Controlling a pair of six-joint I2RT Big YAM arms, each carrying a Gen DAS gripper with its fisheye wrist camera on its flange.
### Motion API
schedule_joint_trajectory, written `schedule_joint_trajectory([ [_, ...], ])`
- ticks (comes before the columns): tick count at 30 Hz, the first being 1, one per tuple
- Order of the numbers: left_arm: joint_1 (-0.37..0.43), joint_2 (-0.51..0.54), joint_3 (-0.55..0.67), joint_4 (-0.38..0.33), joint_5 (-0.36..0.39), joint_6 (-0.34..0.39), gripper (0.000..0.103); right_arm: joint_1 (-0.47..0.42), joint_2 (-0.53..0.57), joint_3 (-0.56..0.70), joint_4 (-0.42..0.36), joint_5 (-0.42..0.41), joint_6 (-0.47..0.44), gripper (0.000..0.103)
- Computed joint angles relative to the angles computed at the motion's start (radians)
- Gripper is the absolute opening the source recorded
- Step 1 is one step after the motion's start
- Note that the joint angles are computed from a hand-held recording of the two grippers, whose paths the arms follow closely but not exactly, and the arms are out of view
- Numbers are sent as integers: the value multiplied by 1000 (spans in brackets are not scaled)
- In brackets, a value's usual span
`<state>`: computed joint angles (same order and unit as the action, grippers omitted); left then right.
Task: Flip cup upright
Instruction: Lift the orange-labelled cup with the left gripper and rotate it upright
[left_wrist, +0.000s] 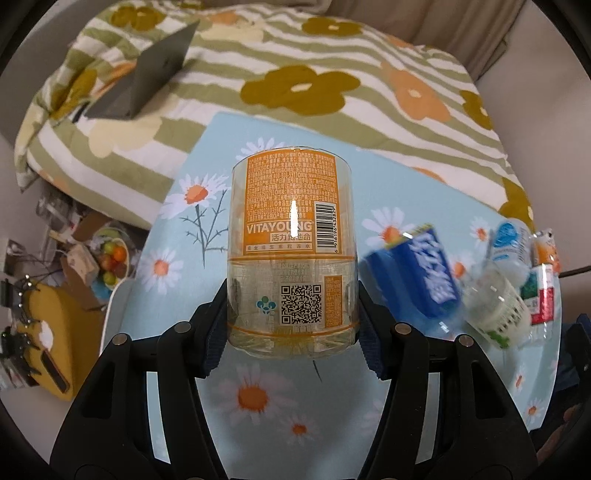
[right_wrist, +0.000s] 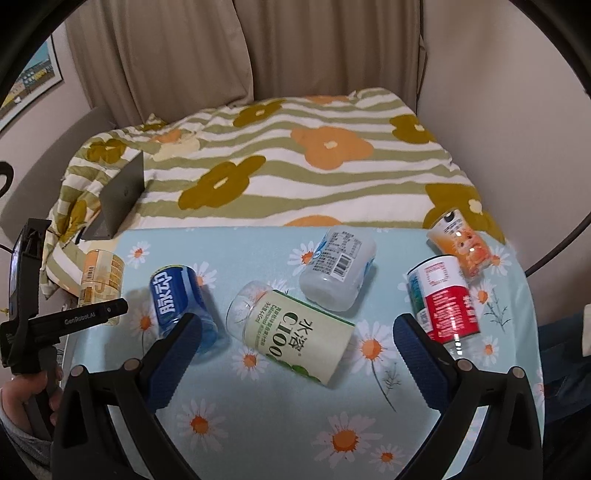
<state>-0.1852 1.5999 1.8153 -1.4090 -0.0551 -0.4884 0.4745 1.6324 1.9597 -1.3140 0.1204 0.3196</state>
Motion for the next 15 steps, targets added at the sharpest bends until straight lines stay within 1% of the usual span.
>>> schedule_joint_trajectory([
  [3, -43, -38, -9, -3, -27, -11, 65, -8, -60, -53, 28, -8, -14, 103],
  [8, -142, -89, -25, -4, -69, -42, 65, -29, -158, -138, 34, -20, -39, 103],
  [11, -205, -100, -36, -6, -77, -69, 65, -46, -214, -193, 46, -15, -53, 103],
  [15, -287, -96, -58, 2, -62, -99, 65, -82, -289, -273, 53, -22, -63, 103],
])
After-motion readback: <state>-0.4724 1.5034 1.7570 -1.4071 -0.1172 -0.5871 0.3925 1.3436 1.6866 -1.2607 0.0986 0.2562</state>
